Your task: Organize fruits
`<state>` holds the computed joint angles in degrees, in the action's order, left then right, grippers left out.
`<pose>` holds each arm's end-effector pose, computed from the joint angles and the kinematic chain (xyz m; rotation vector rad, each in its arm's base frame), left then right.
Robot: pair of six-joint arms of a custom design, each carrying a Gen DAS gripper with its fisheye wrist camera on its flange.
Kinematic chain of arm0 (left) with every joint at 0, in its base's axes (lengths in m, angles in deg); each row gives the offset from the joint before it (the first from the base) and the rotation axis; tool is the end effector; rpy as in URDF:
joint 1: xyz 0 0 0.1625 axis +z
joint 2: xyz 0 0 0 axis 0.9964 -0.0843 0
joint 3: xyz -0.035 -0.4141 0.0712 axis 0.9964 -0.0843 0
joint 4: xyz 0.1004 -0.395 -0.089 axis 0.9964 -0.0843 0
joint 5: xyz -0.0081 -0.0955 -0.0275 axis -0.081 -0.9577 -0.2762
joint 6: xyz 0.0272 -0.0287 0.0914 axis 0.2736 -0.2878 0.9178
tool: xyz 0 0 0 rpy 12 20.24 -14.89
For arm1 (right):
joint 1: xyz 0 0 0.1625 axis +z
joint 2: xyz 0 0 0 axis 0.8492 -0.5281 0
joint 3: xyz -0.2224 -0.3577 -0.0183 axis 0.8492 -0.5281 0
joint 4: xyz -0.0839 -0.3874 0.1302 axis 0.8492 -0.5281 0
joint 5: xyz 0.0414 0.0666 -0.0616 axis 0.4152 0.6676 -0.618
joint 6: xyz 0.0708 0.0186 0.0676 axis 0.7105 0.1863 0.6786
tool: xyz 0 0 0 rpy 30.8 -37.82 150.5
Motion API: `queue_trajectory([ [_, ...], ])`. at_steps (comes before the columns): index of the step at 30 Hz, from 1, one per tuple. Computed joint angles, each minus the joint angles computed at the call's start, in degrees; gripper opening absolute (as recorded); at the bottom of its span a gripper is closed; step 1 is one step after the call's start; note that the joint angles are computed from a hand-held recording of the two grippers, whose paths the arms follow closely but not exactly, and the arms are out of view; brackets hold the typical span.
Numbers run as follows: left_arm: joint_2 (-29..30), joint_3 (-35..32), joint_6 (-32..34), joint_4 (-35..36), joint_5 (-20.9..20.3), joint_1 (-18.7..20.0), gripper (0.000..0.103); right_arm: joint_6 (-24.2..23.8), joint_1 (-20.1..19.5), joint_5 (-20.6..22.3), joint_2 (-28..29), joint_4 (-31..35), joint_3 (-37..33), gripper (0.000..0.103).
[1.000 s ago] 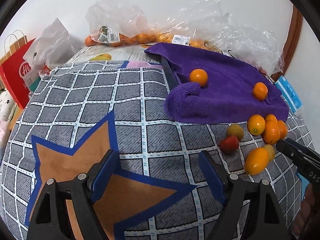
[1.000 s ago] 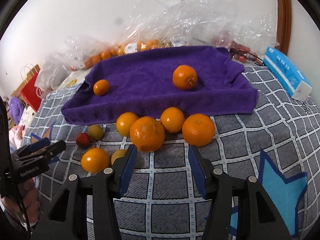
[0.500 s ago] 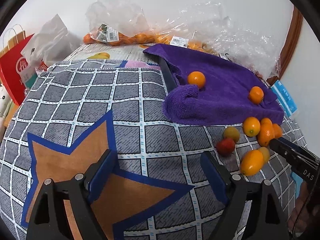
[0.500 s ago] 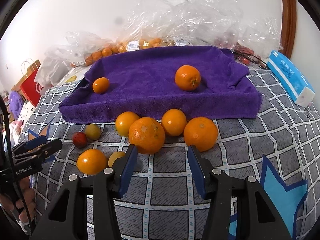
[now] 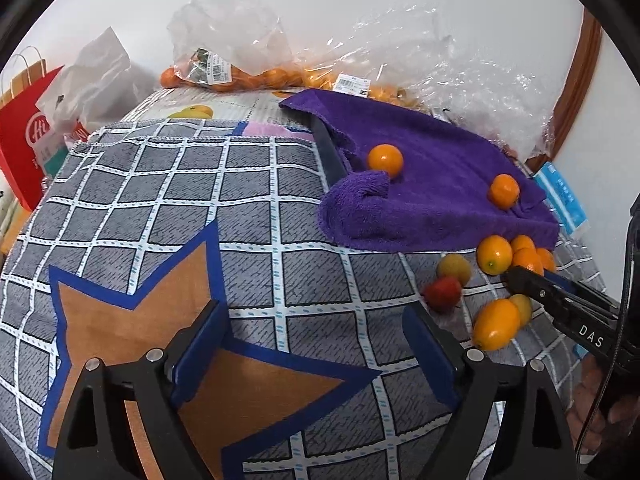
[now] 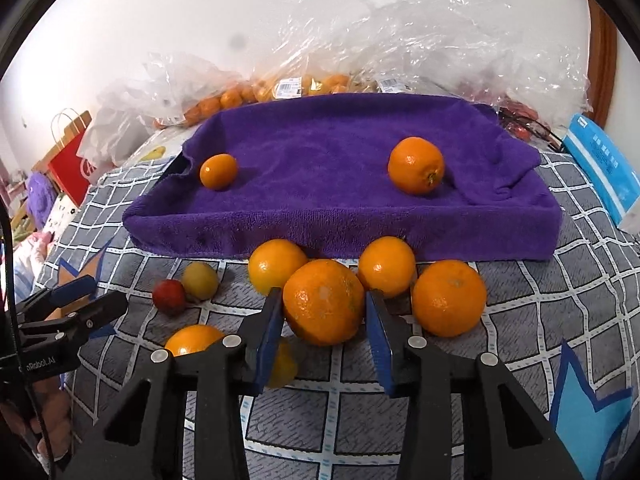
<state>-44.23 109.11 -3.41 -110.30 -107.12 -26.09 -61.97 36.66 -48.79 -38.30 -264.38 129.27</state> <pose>-0.0440 -0.4929 0.1169 -0.0572 2.2722 -1.0296 0.1515 -0.5897 0.0055 0.8457 -2.4829 0.5878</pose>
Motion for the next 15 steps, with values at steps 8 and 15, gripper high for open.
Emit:
queue_trajectory([
  [8,-0.73,-2.39,-2.37,5.54,-7.36,-0.28,0.073,-0.83,-1.32,0.77,-3.74,-1.27,3.64,0.040],
  [15,1.35,-5.37,-1.85,7.53,-8.15,-0.21,0.065,-3.01,-2.00,-1.05,-5.28,-2.13,5.52,0.040],
])
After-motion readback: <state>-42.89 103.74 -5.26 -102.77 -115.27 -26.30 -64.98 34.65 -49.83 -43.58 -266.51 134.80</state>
